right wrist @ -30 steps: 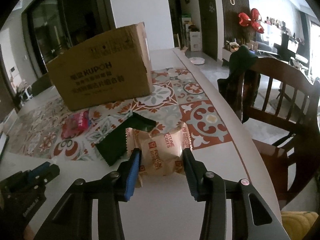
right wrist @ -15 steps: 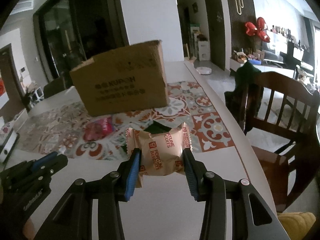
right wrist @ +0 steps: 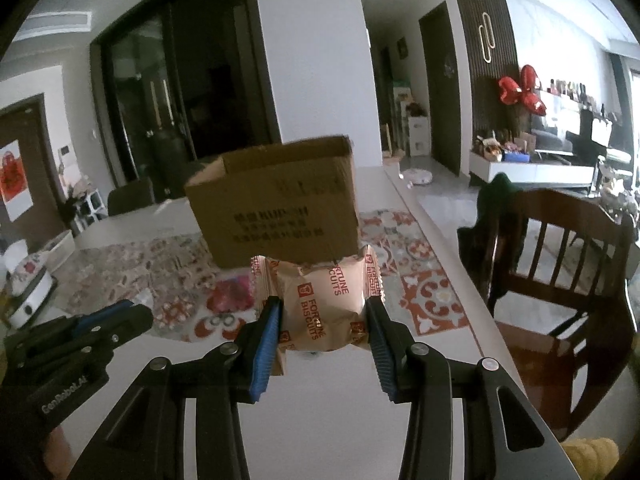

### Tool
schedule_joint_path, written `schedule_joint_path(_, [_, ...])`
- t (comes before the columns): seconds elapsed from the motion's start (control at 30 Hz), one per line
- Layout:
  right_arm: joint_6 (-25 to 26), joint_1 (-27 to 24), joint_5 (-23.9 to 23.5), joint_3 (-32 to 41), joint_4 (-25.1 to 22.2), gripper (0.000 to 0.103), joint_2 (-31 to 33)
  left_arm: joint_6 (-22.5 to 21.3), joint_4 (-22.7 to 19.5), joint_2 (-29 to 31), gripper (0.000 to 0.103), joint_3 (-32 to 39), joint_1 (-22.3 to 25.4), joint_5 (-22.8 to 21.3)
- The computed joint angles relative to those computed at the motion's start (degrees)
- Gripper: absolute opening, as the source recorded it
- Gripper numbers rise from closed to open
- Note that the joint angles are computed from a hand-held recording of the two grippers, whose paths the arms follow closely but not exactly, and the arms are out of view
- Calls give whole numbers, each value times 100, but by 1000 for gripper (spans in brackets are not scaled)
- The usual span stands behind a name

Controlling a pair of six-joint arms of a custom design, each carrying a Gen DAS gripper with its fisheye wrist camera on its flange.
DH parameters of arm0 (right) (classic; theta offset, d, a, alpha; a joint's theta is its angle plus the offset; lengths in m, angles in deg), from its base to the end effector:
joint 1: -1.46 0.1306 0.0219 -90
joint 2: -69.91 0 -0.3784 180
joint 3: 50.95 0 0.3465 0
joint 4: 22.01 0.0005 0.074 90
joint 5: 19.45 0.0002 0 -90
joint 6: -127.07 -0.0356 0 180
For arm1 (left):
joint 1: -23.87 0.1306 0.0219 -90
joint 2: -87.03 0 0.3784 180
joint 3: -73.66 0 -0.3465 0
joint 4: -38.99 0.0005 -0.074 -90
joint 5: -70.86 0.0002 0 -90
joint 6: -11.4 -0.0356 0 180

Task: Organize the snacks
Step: 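Carry both snacks over the box and open both tools to drop them inside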

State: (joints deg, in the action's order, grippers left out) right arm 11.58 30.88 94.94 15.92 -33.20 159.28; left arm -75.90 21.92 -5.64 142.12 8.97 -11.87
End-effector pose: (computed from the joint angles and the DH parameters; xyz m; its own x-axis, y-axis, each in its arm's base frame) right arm 0.3788 0.1962 0.3172 -0.4999 0.1681 -0.8496 0.0743 0.9857 0.1513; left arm 0.4051 -0.1130 0.3322 -0.5833 0.1068 -0.8052 0.3270 0.9383 -0.1123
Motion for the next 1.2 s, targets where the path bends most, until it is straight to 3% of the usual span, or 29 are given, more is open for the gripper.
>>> schedule_joint_path(0.3, [185, -20, -28, 241, 133, 43, 54, -196, 189, 55, 20, 286, 77, 67])
schedule_joint_path(0.83, [618, -516, -524, 1285, 160, 43, 634, -617, 76, 769, 20, 1505, 240, 262])
schedule_joint_path(1.2, [898, -810, -859, 2153, -96, 43, 1111, -782, -364, 1412, 20, 2633, 290, 410])
